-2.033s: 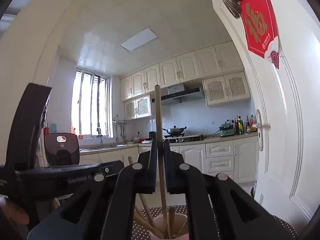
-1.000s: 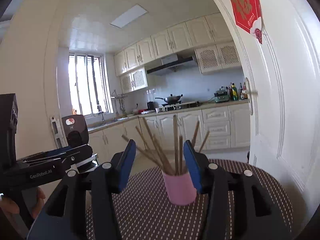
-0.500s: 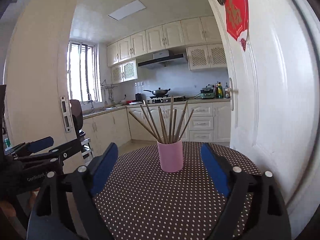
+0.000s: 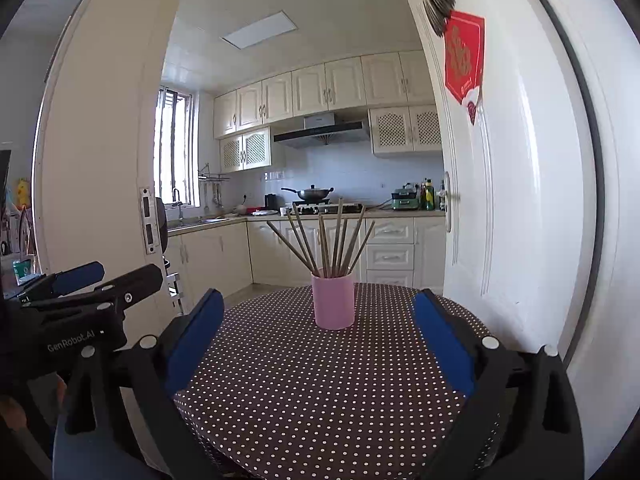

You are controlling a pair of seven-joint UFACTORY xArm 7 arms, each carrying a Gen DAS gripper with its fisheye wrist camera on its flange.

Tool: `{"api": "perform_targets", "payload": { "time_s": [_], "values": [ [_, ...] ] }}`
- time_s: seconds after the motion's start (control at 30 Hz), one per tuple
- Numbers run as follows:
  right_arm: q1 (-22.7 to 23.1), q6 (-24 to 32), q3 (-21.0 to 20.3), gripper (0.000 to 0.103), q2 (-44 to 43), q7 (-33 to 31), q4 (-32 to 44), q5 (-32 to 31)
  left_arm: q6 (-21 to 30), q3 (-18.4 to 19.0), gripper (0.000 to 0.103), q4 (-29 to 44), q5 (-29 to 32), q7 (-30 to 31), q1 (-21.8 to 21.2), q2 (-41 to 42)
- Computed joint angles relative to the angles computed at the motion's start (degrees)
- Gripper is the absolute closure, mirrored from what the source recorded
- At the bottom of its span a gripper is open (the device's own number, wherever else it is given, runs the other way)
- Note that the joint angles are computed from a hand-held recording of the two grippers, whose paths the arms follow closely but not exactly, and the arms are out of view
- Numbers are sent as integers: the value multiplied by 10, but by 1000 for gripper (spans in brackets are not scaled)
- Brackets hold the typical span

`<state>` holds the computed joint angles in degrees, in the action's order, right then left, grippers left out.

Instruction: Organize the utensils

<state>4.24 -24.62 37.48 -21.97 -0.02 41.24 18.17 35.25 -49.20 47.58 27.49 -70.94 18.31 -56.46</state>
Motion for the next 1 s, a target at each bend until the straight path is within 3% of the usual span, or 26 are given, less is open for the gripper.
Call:
{"api": "perform_targets", "payload": {
  "time_s": [0.4,1.0],
  "values": [
    [-71,-51,90,8,-57,-25,-26,58,-14,-3,9,-23,0,-11,-2,-66],
    [-82,-97,113,8,-66,-47,-39,104,-14,-37,8,-18,-29,15,50,-146]
  ]
}}
